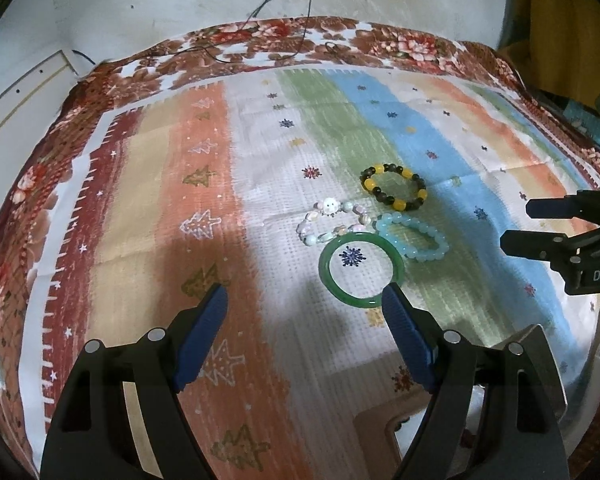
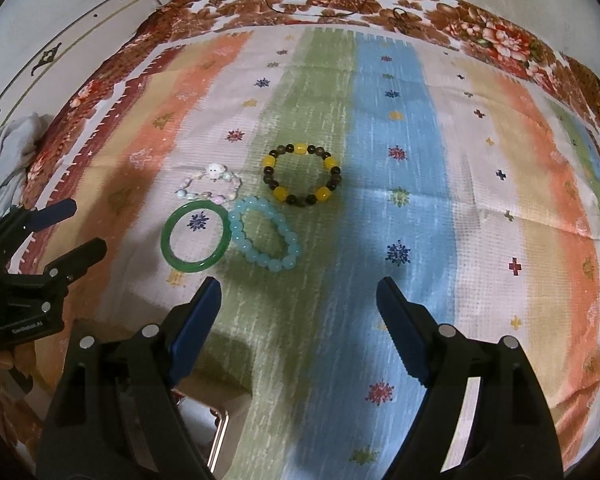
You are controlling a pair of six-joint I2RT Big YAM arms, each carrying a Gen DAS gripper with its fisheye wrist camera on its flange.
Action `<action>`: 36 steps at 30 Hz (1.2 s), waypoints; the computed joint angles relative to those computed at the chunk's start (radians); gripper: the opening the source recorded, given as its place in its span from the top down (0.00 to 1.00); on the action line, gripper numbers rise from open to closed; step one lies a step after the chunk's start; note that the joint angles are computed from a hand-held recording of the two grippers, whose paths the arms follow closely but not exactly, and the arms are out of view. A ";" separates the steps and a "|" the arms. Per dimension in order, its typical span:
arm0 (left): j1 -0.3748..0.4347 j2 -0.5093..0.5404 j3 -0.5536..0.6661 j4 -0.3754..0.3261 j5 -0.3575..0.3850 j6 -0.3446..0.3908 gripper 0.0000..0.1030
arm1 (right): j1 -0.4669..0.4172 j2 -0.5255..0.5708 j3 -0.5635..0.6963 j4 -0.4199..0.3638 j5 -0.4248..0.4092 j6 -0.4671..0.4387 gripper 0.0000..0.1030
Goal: Organize jewelry
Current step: 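Move both tools from the tin toward the remaining bracelets on the bed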
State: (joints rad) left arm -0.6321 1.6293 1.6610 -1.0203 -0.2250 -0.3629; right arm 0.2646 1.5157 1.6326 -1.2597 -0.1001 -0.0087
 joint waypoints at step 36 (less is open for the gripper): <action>0.058 0.194 0.169 -0.030 0.045 0.078 0.24 | -0.038 0.223 0.164 0.001 0.037 0.036 0.23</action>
